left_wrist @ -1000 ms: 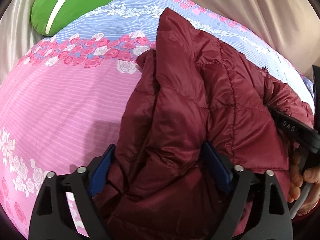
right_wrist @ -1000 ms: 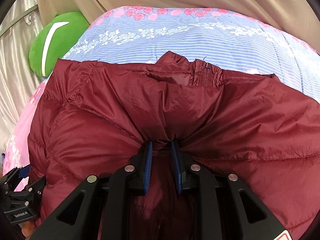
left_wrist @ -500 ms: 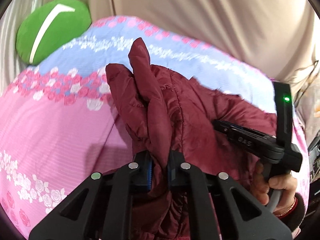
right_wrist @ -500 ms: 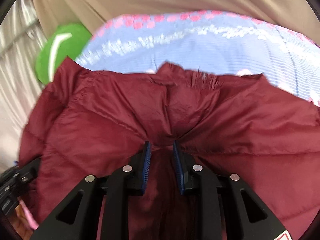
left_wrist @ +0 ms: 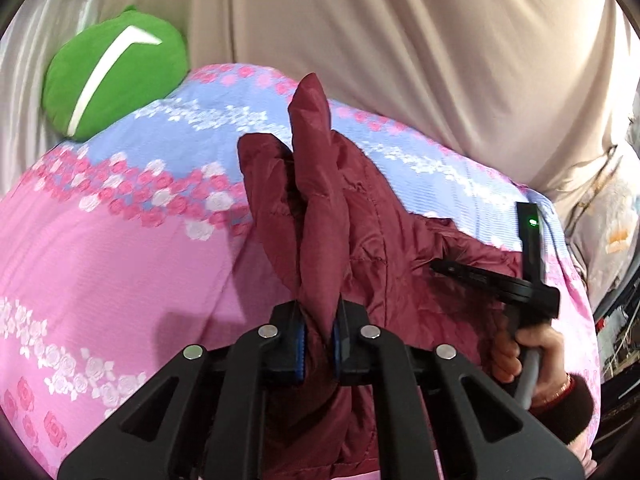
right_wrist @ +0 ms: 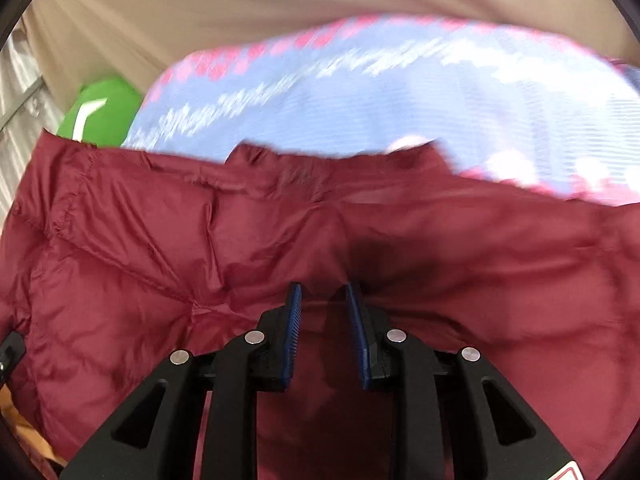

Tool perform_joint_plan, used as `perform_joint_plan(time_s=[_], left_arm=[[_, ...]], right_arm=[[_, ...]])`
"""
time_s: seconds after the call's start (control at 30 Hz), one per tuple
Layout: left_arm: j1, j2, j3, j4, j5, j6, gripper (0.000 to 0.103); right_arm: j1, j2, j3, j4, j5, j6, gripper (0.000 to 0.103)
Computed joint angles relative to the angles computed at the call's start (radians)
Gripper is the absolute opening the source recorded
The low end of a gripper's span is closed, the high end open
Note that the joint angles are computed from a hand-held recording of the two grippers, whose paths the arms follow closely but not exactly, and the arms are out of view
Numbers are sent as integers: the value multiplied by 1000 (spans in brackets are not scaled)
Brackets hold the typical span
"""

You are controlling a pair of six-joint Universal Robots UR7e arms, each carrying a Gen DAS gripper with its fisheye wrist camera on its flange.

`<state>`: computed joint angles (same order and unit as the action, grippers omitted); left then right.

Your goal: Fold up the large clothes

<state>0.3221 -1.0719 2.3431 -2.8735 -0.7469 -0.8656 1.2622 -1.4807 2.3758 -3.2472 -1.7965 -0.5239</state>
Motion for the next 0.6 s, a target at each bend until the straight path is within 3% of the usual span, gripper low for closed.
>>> perform_joint_plan(time_s=[0.1, 0.2, 0.4, 0.53, 0.6], left_arm=[[18, -35, 33, 24, -10, -38, 8], [36, -68, 63, 18, -37, -66, 8], [33, -54, 53, 10, -21, -50, 8], [29, -13, 11, -32, -33, 17, 8], [24, -7, -3, -45, -32, 47, 8]], right_arm=[[53, 71, -18, 40, 6, -17, 23], [118, 174, -38, 7, -42, -31, 23], [175, 279, -79, -35, -72, -39, 21], [172, 219, -62, -11, -61, -7, 20], [142, 107, -4, -1, 2, -26, 20]])
